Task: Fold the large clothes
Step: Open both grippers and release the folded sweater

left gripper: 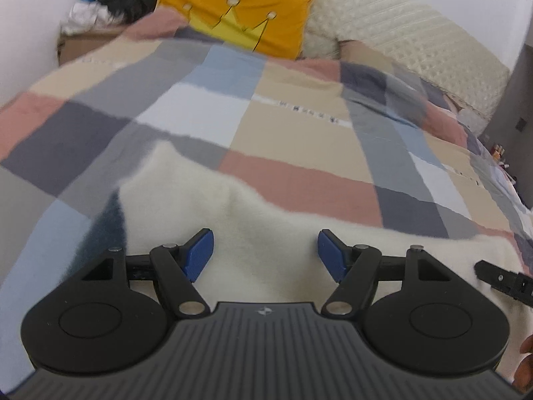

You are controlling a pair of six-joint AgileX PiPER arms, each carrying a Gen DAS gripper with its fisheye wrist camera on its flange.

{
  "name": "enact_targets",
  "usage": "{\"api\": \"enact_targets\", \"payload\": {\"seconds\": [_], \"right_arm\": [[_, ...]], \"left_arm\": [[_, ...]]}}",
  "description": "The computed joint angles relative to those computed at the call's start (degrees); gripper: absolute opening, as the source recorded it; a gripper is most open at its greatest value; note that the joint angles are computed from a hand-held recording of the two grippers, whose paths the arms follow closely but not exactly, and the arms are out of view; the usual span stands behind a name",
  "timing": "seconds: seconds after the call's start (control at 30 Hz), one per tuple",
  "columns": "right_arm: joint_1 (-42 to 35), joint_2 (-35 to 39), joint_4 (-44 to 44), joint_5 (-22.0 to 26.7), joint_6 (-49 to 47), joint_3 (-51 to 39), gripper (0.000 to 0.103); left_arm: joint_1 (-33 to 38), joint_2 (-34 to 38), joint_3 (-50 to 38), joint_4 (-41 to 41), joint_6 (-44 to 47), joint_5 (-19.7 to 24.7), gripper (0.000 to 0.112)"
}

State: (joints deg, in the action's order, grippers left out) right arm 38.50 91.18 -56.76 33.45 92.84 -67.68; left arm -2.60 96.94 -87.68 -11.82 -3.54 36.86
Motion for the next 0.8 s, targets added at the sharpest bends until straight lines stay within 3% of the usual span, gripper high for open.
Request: {"api": "enact_targets", "payload": {"seconds": [0.23,0.37,0.6,0.8], "right_arm": [[-3.07,5.36,4.47,-1.70,-8.93,-4.35,0.074],[-3.99,7.65,3.73,-3.10,-8.87,-5.23,0.075],[-3.00,8.14,1.90,-1.31,-6.46,-5.96,0.076],[-1.77,4.40,5.37,1.80,-8.27,-5.33,0.076]], "left_arm": [[0.68,8.88,-9.07,2.27,0.51,4.28,0.074],[0.74,11.05,-10.28,2.25,1.43,4.01,0.074],[0.31,9.23,-7.57,2.66,0.78,1.98,0.074],[0.65,3.52,-2.89,3.31,1.18,-0.09,0.074]]}}
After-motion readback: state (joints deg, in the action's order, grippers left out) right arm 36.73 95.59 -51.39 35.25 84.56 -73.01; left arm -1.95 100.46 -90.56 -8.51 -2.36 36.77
